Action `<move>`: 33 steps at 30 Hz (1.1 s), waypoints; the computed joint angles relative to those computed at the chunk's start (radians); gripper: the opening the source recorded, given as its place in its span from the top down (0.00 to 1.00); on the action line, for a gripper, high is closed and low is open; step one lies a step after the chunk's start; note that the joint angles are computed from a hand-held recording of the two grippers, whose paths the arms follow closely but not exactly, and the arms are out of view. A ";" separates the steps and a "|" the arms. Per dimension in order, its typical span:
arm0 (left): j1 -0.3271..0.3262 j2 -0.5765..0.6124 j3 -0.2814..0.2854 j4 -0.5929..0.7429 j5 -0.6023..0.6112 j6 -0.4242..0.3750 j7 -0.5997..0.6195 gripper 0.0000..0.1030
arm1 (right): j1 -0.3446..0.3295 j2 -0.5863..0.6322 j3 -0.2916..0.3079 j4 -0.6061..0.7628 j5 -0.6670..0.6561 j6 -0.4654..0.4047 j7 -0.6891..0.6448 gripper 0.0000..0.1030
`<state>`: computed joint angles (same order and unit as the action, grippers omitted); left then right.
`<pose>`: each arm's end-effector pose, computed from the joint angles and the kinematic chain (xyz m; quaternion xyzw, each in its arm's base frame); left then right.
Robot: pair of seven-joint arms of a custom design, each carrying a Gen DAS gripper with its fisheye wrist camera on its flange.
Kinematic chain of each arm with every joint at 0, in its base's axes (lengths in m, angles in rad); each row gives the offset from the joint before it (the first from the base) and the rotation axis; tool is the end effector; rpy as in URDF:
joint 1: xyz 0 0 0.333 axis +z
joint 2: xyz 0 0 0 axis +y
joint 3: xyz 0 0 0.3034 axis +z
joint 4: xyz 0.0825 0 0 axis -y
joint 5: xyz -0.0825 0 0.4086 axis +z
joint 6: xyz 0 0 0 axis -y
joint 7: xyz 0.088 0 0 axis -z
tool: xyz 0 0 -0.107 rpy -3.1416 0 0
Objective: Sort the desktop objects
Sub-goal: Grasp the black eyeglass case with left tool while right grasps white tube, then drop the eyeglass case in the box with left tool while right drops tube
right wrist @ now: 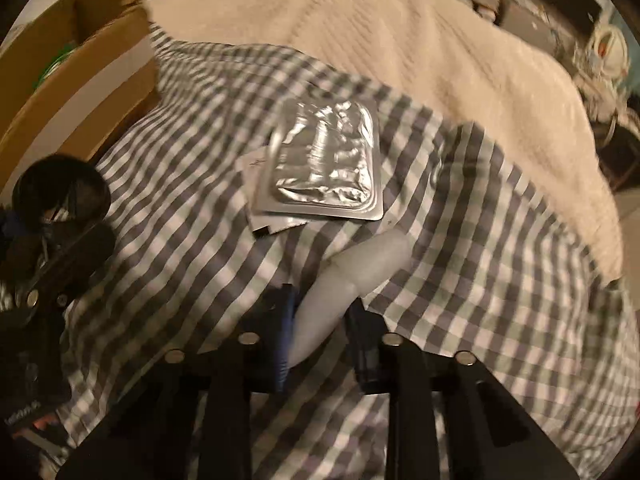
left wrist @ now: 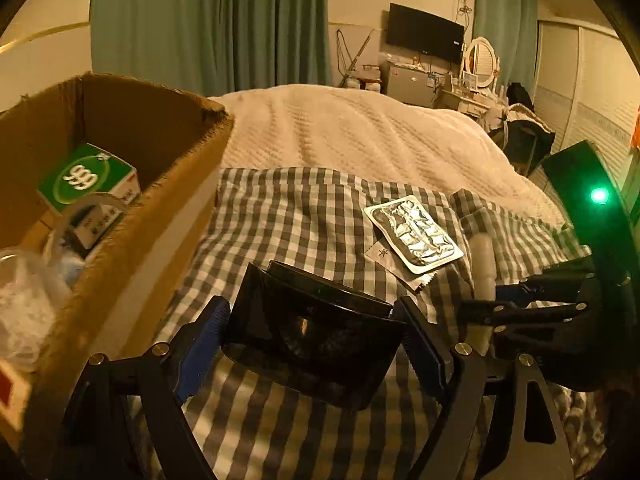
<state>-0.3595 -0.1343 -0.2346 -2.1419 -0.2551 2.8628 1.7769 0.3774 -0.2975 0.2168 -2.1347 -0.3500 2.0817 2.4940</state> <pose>0.4894 -0.3201 0.5394 -0.4246 0.8037 -0.3792 0.1729 0.4354 0.2831 0.5370 -0.6192 0.7528 -0.1952 0.1087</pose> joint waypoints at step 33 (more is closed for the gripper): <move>0.074 -0.185 0.207 0.066 -0.194 -0.066 0.271 0.17 | 0.288 0.532 0.090 0.962 -0.372 -0.275 -0.102 0.87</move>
<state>-0.2858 -0.3190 -0.0278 -2.0763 -0.4490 2.7966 2.0479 0.6655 0.2341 0.3066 -1.1730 -0.7220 1.8066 2.3922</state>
